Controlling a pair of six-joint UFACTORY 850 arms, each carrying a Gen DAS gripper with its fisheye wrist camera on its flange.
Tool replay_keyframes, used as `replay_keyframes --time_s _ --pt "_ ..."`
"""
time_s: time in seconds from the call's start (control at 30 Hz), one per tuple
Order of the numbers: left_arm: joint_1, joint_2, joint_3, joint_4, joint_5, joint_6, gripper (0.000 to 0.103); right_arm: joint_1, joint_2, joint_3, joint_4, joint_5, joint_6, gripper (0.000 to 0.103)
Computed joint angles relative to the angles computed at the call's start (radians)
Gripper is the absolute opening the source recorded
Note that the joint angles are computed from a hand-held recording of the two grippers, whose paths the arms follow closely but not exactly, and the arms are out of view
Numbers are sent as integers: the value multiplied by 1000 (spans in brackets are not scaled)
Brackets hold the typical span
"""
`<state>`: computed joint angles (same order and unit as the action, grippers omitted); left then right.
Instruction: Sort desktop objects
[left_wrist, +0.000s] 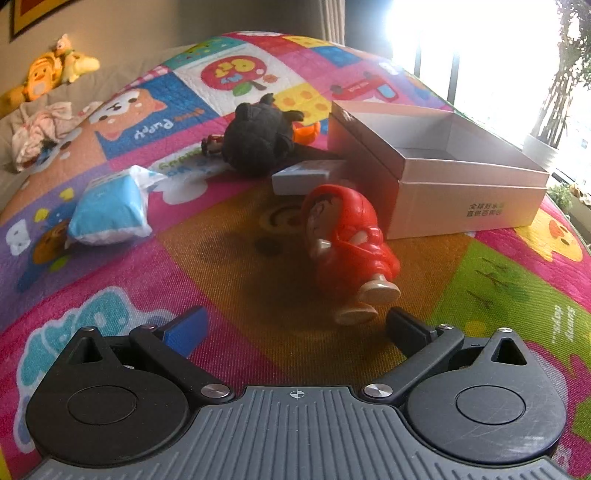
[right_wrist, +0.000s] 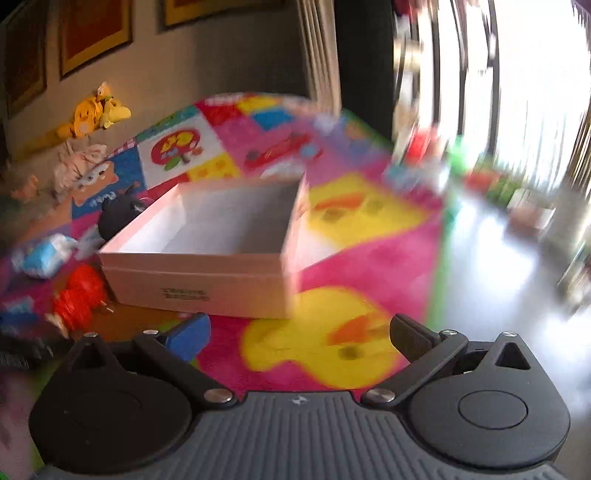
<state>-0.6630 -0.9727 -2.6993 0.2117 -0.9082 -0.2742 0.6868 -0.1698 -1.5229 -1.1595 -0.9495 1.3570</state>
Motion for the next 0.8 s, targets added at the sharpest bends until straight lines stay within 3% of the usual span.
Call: replay_keyframes --time_s 0.07,0.13,0.2,0.27,0.37,0.43,0.5,0.57,0.63,0.7,0.8 --pt "0 -1 -2 -1 -1 1 103 74 43 62 -176 -110 -38 103" --pt "-1 5 9 3 6 -5 103 101 95 108 -194 -97 -39 103" --pt "-6 40 71 54 29 -66 103 79 129 113 -63 4 81 103" --pt "-13 130 210 165 60 -234 103 43 154 118 58 129 200 103" --pt "11 329 480 178 204 -322 103 30 231 178 -17 244 514 103" --pt "14 422 599 323 271 -423 103 26 300 223 -142 273 710 103" --pt "13 477 676 486 323 -547 103 44 351 240 -246 162 823 103" --pt "13 497 705 602 340 -668 103 71 396 241 -297 -48 862 103" --pt "15 504 712 597 365 -725 103 58 434 217 -260 -257 808 103" --pt "11 490 692 536 388 -703 103 21 444 184 -211 -466 754 103" --pt "-26 453 663 513 410 -668 103 -155 480 217 -212 -686 671 103"
